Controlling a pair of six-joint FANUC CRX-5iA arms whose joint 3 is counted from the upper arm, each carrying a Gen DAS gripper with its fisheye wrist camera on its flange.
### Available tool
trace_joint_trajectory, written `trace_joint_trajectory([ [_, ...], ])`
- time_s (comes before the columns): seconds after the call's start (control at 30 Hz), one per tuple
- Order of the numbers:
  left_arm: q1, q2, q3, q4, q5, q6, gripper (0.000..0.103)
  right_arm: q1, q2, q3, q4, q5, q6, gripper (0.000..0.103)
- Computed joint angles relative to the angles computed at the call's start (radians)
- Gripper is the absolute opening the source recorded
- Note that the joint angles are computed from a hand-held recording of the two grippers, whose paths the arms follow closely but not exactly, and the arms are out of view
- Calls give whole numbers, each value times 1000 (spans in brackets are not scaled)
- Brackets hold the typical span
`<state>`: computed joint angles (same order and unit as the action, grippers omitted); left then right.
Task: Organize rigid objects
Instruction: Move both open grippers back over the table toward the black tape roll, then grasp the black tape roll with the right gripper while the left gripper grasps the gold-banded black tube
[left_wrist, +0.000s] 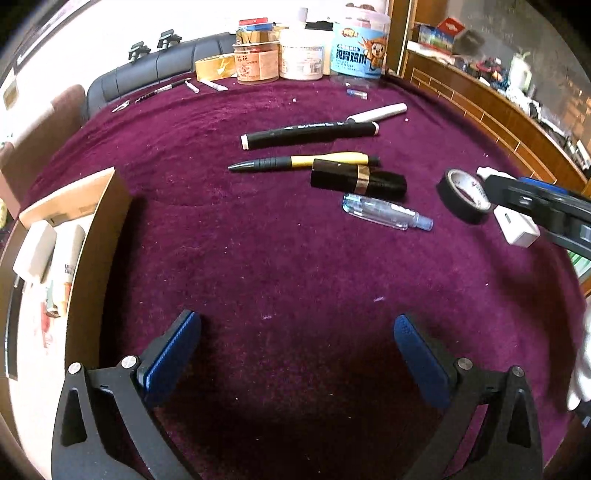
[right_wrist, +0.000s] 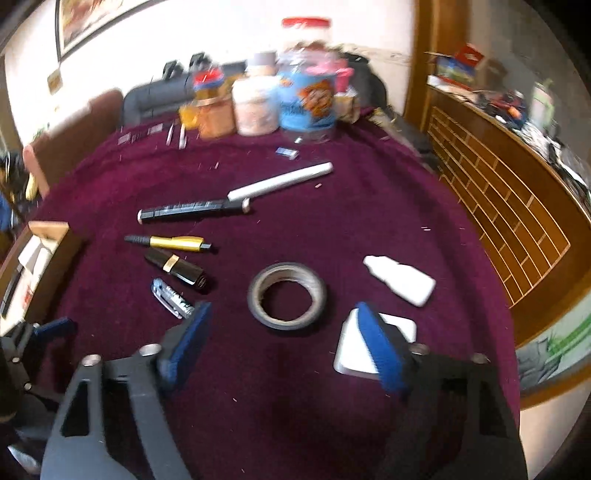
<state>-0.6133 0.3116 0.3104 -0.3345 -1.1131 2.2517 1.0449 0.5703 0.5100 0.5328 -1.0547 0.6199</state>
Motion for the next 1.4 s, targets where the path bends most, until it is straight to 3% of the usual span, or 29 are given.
trace_joint_trajectory([
  [0.13,3,1,0,1,1,-4,101,-15,72,105,-55,-68,55,57],
  [0.33,1,5,6,-3,-6,-6,101,-8,68,55,21,-29,-2,53],
  [0.47,0,9,13,-8,-13,-8,102,-19,50,0,56,53,-62,53],
  [0.6,-1,15,22,-19,-15,-1,102,-45,44,-2,-29,121,-53,53],
  [0.73,-2,20,30,-22,-22,2,102,-65,-35,-136,-31,271,-150,54],
  [0.8,7,26,42,2,-39,-7,101,-74,-51,-158,-49,299,-173,63],
  [0.87,30,41,65,57,-56,-8,101,-76,-51,-153,-68,302,-162,63],
  [0.93,74,29,32,163,17,-2,101,-76,-44,-139,-76,294,-149,64],
  [1.0,102,50,50,229,30,5,101,-75,-39,-128,-86,285,-131,64],
  [1.1,111,116,145,237,0,23,100,-75,-42,-131,-96,290,-116,66],
  [1.2,106,173,256,169,-42,103,101,-82,-58,-162,-69,307,-180,66],
  [1.33,93,311,463,117,-204,89,101,-77,-48,-140,-87,289,-141,72],
  [1.4,68,333,501,57,-243,79,97,-72,-33,-114,-95,252,-112,71],
])
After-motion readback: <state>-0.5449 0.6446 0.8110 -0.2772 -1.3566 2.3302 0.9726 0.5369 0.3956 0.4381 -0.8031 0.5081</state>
